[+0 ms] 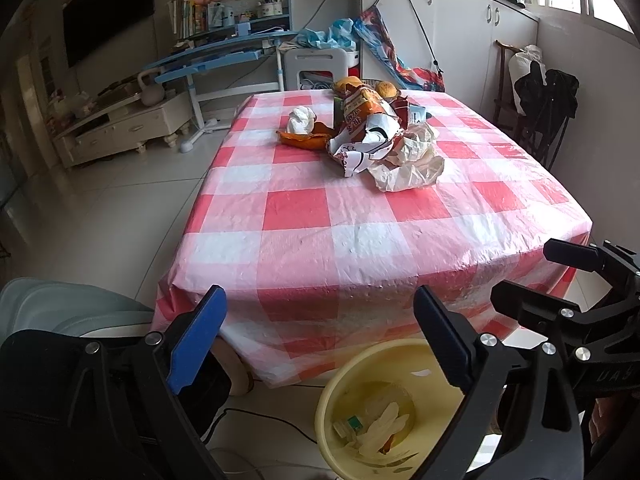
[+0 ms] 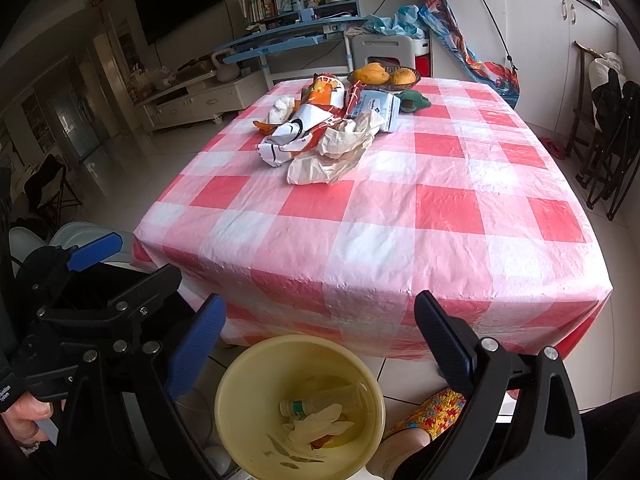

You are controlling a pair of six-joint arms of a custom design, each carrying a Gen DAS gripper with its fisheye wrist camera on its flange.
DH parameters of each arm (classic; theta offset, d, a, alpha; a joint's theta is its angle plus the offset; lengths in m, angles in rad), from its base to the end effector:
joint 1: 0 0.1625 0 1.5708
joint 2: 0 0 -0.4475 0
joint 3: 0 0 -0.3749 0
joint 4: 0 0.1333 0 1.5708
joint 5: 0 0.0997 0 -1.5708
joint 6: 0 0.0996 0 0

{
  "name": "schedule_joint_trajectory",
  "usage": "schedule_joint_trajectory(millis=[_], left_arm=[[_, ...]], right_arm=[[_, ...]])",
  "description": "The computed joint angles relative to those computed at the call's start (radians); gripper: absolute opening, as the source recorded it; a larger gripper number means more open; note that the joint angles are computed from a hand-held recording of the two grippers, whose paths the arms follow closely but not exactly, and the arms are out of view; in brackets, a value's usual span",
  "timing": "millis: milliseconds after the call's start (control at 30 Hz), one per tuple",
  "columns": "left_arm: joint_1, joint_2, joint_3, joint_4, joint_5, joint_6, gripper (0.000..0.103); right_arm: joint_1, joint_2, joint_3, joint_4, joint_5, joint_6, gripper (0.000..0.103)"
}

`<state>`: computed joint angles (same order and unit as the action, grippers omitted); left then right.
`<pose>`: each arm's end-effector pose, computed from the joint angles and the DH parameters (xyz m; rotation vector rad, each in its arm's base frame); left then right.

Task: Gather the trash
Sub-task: 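Lift both open tools away from the yellow bucket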

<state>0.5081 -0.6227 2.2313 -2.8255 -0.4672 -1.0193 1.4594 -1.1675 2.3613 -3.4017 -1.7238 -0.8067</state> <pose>-0.2652 -0.4020 -0.0278 0.2807 2.1249 -0.9391 0.0671 -0.4627 0.2057 0.8373 -2.5068 0.6914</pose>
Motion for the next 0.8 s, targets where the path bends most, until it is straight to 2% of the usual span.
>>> schedule_joint_trajectory(millis=[800], left_arm=[[0.007, -0.002, -0.02, 0.049, 0.015, -0.036, 0.091]], right_arm=[[0.007, 0.013, 0.0, -0.009, -0.008, 0.0, 0.091]])
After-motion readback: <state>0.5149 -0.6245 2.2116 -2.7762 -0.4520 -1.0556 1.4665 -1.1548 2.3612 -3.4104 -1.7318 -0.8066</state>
